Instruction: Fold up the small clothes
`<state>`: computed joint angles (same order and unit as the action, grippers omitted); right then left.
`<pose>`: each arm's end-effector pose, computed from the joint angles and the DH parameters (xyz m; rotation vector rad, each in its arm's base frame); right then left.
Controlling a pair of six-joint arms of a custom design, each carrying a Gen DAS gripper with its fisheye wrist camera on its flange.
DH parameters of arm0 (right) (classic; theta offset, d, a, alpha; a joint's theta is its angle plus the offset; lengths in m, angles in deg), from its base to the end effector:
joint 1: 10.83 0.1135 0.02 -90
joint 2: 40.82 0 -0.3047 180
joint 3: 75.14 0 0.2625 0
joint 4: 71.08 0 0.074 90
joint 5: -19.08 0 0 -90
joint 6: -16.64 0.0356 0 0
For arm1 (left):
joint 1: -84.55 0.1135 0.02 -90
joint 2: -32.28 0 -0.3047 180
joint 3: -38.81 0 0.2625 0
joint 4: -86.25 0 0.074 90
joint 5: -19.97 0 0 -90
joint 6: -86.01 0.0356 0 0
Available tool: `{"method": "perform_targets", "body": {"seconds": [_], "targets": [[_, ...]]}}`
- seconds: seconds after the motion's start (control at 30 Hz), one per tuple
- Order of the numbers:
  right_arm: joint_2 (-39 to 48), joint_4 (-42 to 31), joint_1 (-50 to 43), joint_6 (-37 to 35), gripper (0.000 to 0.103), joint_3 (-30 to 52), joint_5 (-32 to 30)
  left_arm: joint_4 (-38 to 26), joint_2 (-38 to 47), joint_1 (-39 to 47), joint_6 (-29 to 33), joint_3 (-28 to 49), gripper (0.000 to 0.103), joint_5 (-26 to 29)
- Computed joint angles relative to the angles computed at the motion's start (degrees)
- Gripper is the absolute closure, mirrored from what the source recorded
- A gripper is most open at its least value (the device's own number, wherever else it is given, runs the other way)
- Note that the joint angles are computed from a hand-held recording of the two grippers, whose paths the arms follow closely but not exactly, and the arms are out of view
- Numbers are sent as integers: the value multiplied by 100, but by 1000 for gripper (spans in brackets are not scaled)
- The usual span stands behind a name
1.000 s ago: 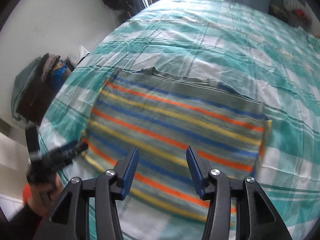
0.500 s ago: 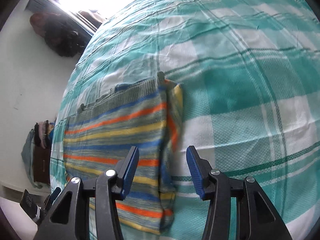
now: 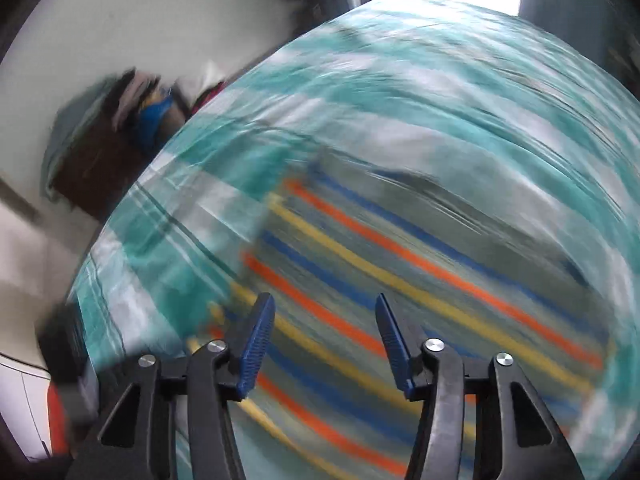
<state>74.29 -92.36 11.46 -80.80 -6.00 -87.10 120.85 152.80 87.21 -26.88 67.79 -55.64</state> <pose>0.3419 0.1509 0.1009 -0.7812 2.6368 0.4589 0.2270 0.0017 0.0227 -0.4763 2.5380 -0.4552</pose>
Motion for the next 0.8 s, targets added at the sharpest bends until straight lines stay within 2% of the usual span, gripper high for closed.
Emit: {"method": "perform_targets", "body": {"seconds": [0.1,0.2,0.23,0.27,0.3,0.4,0.5,0.53,0.6,0.67,0.73,0.8], "targets": [[1110,-491,833,867,50,1386,726,277,109,67,-46,-80,93,54],[2007,-765,1314,1260,53,2378,1441,512,107,110,2,-271,94,98],[2173,-881,1374,1233,63,2582,1638,566,87,95,27,-313,94,71],[2329,-912,1495,1177,95,2718,2130,622,-16,60,67,-404,94,8],[2292,-810,1511,1177,95,2661,2346,691,-156,16,90,-511,95,-58],[1625,-225,1028,1463,95,1886,1532,576,-1092,-337,85,-910,95,-321],[595,368,181,1281,95,853,587,-442,-2785,-1239,-139,-1009,95,-739],[364,439,-78,1177,95,646,319,-939,-3389,-1810,-291,-913,95,-1034],[-134,381,-746,823,95,285,-162,-1575,-3897,-2719,-541,-602,95,-1473],[-544,239,-1631,284,95,-38,-709,-1737,-3758,-3507,-774,-243,95,-1811],[-657,98,-2416,-247,95,-160,-1026,-1650,-3093,-4240,-954,256,95,-2071],[-470,-35,-3061,-662,95,-39,-1190,-1610,-2357,-4619,-986,778,95,-2075]]}}
